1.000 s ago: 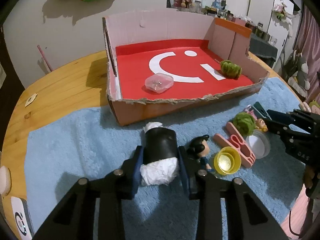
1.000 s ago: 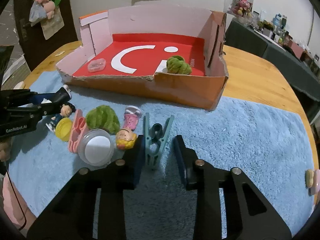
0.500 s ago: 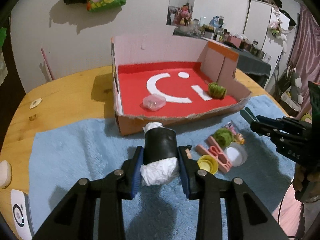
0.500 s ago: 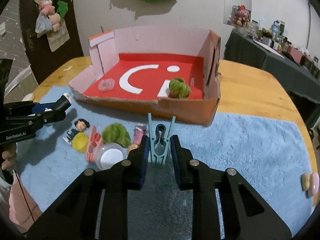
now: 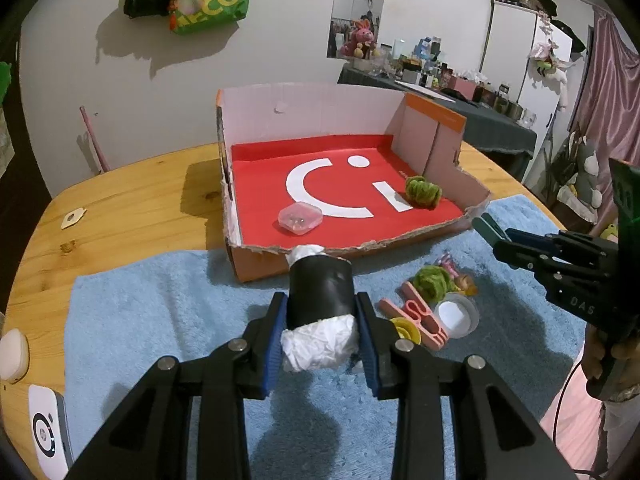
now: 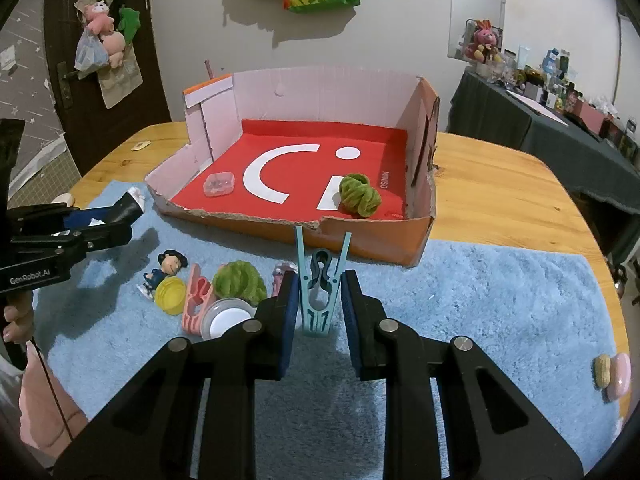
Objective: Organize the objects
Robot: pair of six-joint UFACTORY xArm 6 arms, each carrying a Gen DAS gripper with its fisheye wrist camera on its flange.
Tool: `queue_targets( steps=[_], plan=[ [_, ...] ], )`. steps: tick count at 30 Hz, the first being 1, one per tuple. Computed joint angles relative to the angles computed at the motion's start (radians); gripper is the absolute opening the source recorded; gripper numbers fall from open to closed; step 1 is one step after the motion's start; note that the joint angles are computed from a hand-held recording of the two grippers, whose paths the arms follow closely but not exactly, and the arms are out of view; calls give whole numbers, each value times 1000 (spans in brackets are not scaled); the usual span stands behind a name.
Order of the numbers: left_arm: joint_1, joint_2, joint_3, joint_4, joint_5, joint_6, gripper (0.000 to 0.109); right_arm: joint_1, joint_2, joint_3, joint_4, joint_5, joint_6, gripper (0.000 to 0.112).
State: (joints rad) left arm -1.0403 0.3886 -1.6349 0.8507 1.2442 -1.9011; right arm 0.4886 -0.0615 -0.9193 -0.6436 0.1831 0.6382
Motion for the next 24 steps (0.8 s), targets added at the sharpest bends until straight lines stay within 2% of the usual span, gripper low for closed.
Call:
queue_targets(
  steps=[6, 12, 17, 24],
  plan=[
    [9, 4, -27, 26, -14, 23, 35, 6, -13, -10, 43, -10, -43, 21],
    [48, 6, -47, 39, -75, 60, 35, 20, 8, -58, 133, -10, -140, 21],
    [120, 10, -48, 7, -186, 105, 35, 40, 80, -152, 333, 18, -342, 21],
    [206, 60, -96, -97, -265, 232, 35, 48, 237, -357, 585, 160, -586, 21]
  ],
)
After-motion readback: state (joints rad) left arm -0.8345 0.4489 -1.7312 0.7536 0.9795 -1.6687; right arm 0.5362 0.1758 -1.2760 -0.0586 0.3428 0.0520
